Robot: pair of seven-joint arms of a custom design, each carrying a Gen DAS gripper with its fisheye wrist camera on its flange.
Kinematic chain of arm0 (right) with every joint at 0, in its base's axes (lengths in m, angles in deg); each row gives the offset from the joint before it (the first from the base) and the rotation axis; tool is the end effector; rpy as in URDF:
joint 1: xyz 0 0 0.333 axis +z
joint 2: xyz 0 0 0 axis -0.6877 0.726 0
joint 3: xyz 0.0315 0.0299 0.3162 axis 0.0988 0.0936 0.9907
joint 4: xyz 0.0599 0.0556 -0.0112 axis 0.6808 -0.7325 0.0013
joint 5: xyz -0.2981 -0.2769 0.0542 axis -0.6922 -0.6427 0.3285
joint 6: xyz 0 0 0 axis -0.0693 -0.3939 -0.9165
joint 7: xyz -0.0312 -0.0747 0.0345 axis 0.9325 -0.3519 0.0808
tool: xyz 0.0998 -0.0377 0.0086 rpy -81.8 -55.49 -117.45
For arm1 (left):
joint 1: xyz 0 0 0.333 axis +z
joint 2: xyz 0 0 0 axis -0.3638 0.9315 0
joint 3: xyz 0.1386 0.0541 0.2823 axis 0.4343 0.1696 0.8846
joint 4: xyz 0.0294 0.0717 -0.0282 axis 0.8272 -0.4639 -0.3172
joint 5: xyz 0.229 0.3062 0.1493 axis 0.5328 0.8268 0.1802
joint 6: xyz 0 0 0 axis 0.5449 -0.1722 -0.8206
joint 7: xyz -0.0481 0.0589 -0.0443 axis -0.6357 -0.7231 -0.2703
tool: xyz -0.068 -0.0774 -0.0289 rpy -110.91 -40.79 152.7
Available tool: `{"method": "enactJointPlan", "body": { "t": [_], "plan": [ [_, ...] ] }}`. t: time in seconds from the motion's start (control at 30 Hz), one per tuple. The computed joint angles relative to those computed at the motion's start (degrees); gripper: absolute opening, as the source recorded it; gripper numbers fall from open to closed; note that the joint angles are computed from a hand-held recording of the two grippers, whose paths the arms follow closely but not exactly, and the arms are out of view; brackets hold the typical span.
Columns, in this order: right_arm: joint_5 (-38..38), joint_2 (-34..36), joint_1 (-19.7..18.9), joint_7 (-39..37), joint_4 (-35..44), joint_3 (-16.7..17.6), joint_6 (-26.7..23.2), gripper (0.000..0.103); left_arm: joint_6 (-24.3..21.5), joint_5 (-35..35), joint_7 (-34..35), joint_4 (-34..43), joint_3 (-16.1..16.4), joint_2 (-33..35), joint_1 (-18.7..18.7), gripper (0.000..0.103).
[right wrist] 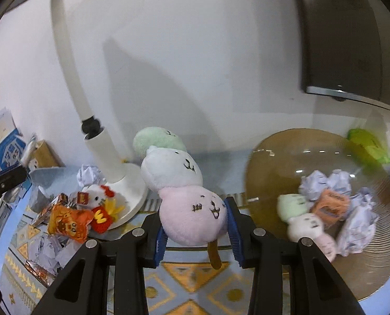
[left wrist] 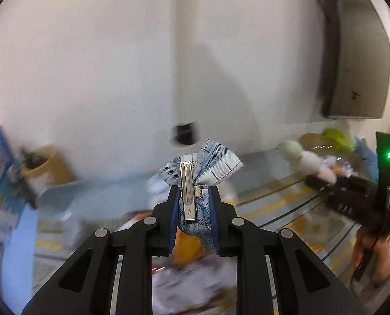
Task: Organize objects
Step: 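Carry the plaid bow and dango plush to the bowl and open both grippers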
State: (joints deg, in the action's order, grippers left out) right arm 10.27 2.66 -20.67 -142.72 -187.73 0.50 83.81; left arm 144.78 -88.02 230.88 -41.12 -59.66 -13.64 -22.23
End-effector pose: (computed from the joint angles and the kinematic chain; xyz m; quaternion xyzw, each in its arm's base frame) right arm 0.5938 0.2730 0.4465 -0.5074 0.7382 -0.3192 0.3095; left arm 0.6708 -0.1675 0.5114 -0.3488 0.8161 -0.4252 0.1775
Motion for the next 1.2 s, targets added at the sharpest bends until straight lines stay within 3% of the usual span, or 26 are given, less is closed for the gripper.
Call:
{"method": "enactJointPlan", "body": {
  "t": [0.23, 0.63, 0.97, 1.0, 1.03, 1.07, 1.1, 1.13, 1.17, 1.2],
  "plan": [
    [-2.0, -6.8, -3.4, 2.1, -7.1, 0.1, 0.0, 0.039, -1.1, 2.4, -3.9, 2.4, -2.4, 1.5, -4.3, 0.018],
    [-0.8, -18.5, -13.5, 1.8, -18.4, 2.4, -0.8, 0.039, -1.3, 6.3, -5.5, 5.7, -6.5, 5.5, -10.1, 0.018],
    [0.8, -21.7, -18.0, -1.0, -22.1, 4.0, -1.5, 0.041, -1.0, 10.5, -7.7, 7.0, -8.3, 8.5, -12.3, 0.02],
    [1.7, -21.5, -18.2, -2.3, -22.2, 3.8, -0.6, 0.043, -0.4, 10.6, -7.6, 6.9, -8.5, 8.8, -12.4, 0.026],
    [3.7, -21.0, -18.2, -4.7, -22.0, 3.5, -0.3, 0.063, 0.4, 11.2, -8.3, 6.7, -8.4, 9.0, -12.8, 0.042],
    [5.1, -20.6, -18.2, -6.6, -21.7, 3.6, -0.9, 0.095, 0.7, 12.4, -9.8, 6.6, -6.5, 9.1, -14.5, 0.06],
    [5.4, -20.2, -18.3, -7.5, -21.4, 4.0, -2.1, 0.101, 2.3, 17.6, -13.6, 6.2, -6.1, 9.4, -15.2, 0.102],
    [4.4, -19.7, -18.3, -6.5, -20.8, 4.8, -4.5, 0.103, 7.0, 23.5, -18.0, 4.7, -3.6, 9.3, -17.3, 0.102],
    [4.1, -19.4, -18.3, -6.2, -20.6, 4.7, -4.4, 0.103, 9.7, 25.3, -18.5, 3.8, -3.2, 9.2, -17.7, 0.102],
    [4.7, -19.0, -18.2, -6.1, -20.5, 4.3, -3.4, 0.103, 10.6, 23.2, -15.3, 3.4, -4.8, 9.5, -16.3, 0.102]
  ]
}}
